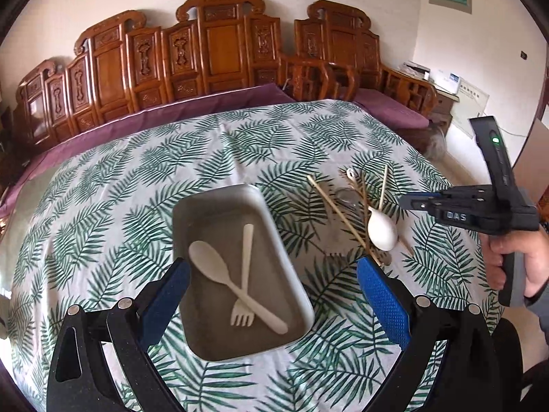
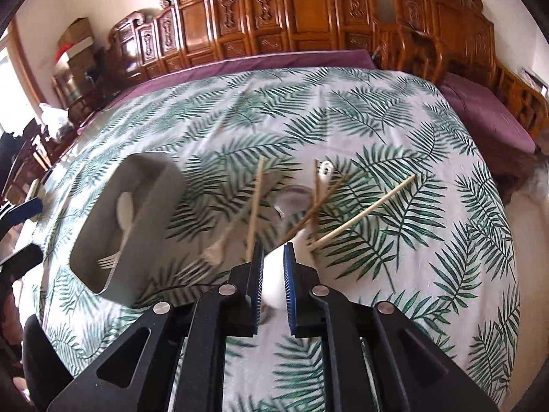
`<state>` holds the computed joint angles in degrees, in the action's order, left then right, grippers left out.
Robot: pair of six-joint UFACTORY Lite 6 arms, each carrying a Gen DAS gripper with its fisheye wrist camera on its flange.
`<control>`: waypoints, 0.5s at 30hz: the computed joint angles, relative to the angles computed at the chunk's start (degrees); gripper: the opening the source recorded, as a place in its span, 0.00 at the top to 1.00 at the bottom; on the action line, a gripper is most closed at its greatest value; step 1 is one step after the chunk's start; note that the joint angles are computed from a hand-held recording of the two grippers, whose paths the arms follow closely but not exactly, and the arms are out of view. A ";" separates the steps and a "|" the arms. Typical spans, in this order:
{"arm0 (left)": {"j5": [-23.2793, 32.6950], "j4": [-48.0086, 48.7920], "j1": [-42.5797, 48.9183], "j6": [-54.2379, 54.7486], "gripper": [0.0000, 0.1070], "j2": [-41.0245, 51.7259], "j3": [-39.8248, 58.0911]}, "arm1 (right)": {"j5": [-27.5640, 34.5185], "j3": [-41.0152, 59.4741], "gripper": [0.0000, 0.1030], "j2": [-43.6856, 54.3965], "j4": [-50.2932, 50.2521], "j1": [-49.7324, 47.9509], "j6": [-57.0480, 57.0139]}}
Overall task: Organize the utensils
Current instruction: 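Open both tools to drop the fork and spoon into the tray, then grasp a wooden chopstick from the pile with the right tool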
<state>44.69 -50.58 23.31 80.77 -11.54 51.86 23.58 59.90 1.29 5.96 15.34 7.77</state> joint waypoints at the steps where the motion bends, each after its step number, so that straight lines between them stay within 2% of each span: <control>1: -0.34 0.24 -1.11 -0.81 0.12 0.18 -0.01 | -0.32 0.70 0.87 1.51 1.26 -0.74 -1.54; 9: -3.45 1.56 -7.15 -4.87 0.12 2.22 1.37 | 0.13 11.29 0.87 15.52 6.59 -4.71 -8.00; 12: -4.21 1.50 -8.36 -5.58 0.12 3.26 2.02 | 0.66 15.48 0.81 20.12 7.14 -5.88 -8.42; 15: -4.78 1.43 -9.11 -5.95 0.12 4.75 2.76 | 1.54 19.15 0.81 24.05 9.13 -7.26 -9.61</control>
<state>39.91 -49.15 14.20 74.82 -6.79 54.63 25.12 79.05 25.34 15.09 8.08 -1.84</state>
